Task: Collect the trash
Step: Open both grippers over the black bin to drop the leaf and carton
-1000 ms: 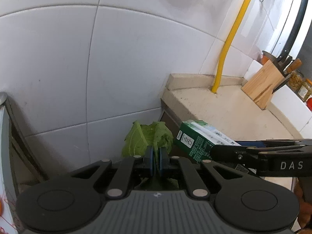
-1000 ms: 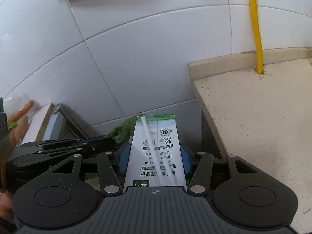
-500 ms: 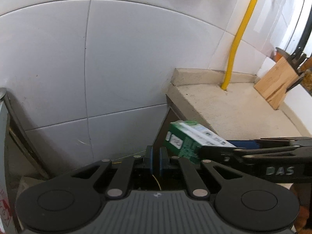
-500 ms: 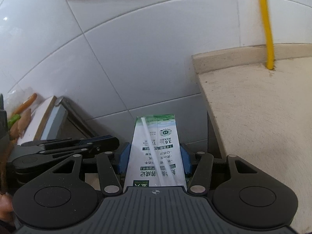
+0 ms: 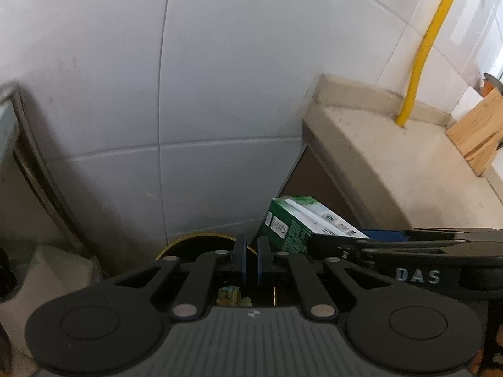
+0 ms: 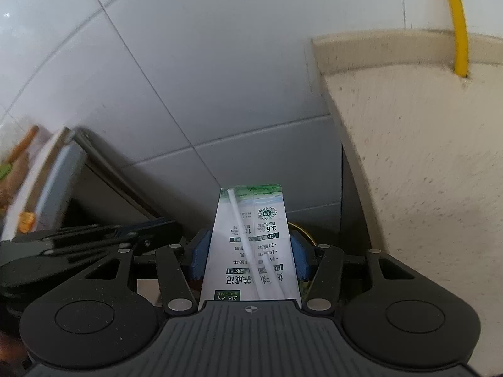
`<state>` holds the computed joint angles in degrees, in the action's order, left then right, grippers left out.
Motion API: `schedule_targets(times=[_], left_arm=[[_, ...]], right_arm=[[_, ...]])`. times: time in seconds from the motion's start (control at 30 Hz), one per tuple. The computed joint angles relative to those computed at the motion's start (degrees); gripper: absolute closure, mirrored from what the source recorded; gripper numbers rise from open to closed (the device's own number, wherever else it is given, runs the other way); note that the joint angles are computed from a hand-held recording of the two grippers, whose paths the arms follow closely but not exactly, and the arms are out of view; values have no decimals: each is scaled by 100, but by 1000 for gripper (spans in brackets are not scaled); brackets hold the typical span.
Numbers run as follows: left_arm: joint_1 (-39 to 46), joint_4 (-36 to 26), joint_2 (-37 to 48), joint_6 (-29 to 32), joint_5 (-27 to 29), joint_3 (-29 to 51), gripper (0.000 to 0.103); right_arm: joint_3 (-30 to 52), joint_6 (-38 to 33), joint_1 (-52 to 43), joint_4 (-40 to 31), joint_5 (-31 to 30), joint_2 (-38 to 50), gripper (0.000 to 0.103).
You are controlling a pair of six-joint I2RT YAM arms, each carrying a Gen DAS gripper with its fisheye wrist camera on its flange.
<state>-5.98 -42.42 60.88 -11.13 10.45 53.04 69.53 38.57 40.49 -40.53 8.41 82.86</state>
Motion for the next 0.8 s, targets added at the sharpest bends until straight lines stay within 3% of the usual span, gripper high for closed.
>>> schedule_targets(times=[0.27, 0.8], left_arm=[[-18, 352, 79, -143, -294, -470, 101], [305, 1083, 741, 72, -364, -930, 101]], right_arm=[[-174, 33, -38, 344, -102, 522, 43], [186, -2, -70, 679, -111, 1644, 43]])
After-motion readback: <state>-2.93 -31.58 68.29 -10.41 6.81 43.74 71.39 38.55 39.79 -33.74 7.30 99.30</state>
